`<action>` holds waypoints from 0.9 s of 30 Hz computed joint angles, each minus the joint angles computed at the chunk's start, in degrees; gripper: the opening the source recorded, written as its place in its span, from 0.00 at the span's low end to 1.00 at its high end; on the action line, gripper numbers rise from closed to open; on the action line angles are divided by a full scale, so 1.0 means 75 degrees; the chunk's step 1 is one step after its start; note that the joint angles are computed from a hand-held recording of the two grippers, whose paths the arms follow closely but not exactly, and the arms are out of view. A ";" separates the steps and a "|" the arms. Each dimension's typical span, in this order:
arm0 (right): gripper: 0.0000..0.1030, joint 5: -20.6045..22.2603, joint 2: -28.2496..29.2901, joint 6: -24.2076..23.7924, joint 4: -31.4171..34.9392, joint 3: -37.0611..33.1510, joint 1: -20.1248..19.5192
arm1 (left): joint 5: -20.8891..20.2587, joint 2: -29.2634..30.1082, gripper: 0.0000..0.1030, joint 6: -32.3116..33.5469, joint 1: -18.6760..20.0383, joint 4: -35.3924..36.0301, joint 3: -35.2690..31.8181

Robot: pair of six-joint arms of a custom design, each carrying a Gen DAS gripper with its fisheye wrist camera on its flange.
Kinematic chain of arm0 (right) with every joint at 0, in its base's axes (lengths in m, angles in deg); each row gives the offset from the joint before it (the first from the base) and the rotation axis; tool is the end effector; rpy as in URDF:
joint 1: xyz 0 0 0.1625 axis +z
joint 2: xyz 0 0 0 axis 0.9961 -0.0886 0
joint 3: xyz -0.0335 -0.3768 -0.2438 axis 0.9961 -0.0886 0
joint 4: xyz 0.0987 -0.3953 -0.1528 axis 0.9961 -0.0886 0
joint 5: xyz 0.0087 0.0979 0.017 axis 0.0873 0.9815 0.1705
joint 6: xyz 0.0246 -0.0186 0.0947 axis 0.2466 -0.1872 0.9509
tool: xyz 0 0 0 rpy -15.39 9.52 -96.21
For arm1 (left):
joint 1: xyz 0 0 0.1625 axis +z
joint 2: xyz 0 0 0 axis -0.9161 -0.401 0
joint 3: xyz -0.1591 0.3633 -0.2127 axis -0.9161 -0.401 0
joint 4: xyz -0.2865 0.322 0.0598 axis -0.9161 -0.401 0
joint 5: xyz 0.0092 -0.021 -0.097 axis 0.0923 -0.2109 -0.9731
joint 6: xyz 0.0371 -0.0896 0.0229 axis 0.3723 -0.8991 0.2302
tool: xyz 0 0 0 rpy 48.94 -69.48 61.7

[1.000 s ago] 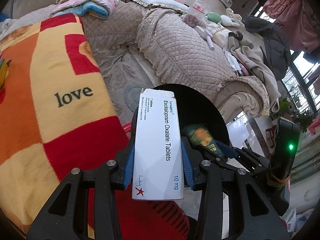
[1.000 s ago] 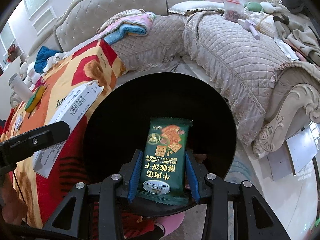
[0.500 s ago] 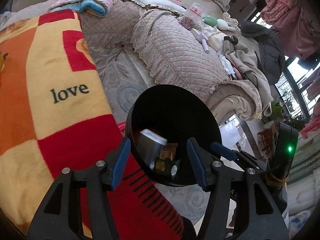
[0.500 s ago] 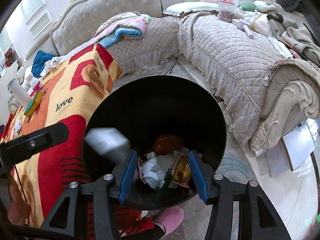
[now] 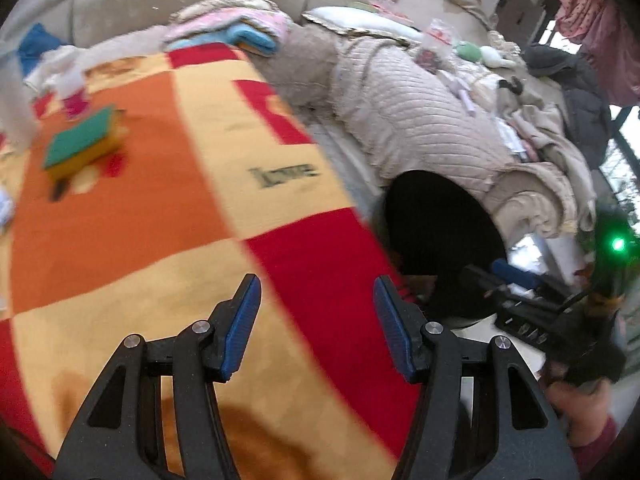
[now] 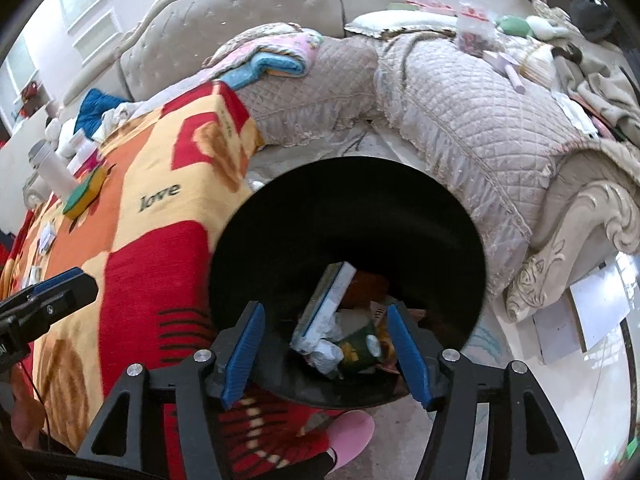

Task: Collect trash
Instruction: 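Bring both open tools back over the remaining boxes on the blanket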

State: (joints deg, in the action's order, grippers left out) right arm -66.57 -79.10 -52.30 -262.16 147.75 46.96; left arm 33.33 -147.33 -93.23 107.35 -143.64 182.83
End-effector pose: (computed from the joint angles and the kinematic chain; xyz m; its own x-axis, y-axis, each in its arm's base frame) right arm 0.3166 -0.2699 0.0180 -0.7971 0.1379 0.5879 -0.2383 0.8228 -0.5160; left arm -0.0685 -0.3109 0.2929 -0.7926 0.3426 -0.5043 0.5198 0.8121 -0.2653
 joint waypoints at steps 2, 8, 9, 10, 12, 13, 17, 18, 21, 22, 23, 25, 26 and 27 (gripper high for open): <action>0.60 0.0034 0.0102 -0.0018 0.0141 -0.0181 0.0086 | 0.0281 -0.0497 0.56 -0.0075 0.0028 0.0570 -0.0029; 0.62 0.0246 0.0577 -0.0183 0.0662 -0.0976 0.0362 | 0.0909 -0.1742 0.56 -0.0281 0.0362 0.1889 -0.0247; 0.62 0.0297 0.0690 -0.0226 0.0771 -0.1160 0.0425 | 0.1001 -0.1859 0.56 -0.0259 0.0445 0.1987 -0.0287; 0.63 0.0343 0.0774 -0.0261 0.0835 -0.1293 0.0464 | 0.1122 -0.1996 0.56 -0.0255 0.0531 0.2114 -0.0333; 0.64 0.0484 0.0973 -0.0343 0.0969 -0.1608 0.0557 | 0.1298 -0.2260 0.56 -0.0176 0.0715 0.2318 -0.0425; 0.66 0.0541 0.1056 -0.0372 0.1026 -0.1744 0.0594 | 0.1361 -0.2377 0.56 -0.0074 0.0833 0.2361 -0.0482; 0.69 0.0750 0.1477 -0.0421 0.1319 -0.2414 0.0768 | 0.1720 -0.2787 0.56 0.0190 0.1084 0.2620 -0.0627; 0.69 0.0788 0.1564 -0.0416 0.1371 -0.2547 0.0794 | 0.1805 -0.2857 0.56 0.0354 0.1191 0.2581 -0.0662; 0.69 0.0916 0.1871 -0.0406 0.1561 -0.3014 0.0871 | 0.1936 -0.2957 0.56 0.0930 0.1573 0.2251 -0.0763; 0.69 0.0960 0.2010 -0.0390 0.1641 -0.3217 0.0903 | 0.1929 -0.2966 0.56 0.1156 0.1751 0.2093 -0.0815; 0.69 0.0999 0.2095 -0.0369 0.1676 -0.3344 0.0933 | 0.1889 -0.2960 0.56 0.1368 0.1916 0.1921 -0.0861; 0.70 0.1143 0.2283 -0.0371 0.1637 -0.3582 0.0933 | 0.1843 -0.2943 0.56 0.1847 0.2262 0.1549 -0.0963; 0.70 0.1262 0.2393 -0.0363 0.1608 -0.3720 0.0923 | 0.1881 -0.2949 0.56 0.2097 0.2415 0.1383 -0.0999; 0.70 0.1420 0.2522 -0.0338 0.1606 -0.3889 0.0904 | 0.1942 -0.2950 0.56 0.2307 0.2536 0.1220 -0.1015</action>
State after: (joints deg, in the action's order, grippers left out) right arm -55.92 -60.19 -54.84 -250.12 118.58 53.74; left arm 47.90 -169.45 -75.93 126.37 -134.49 175.22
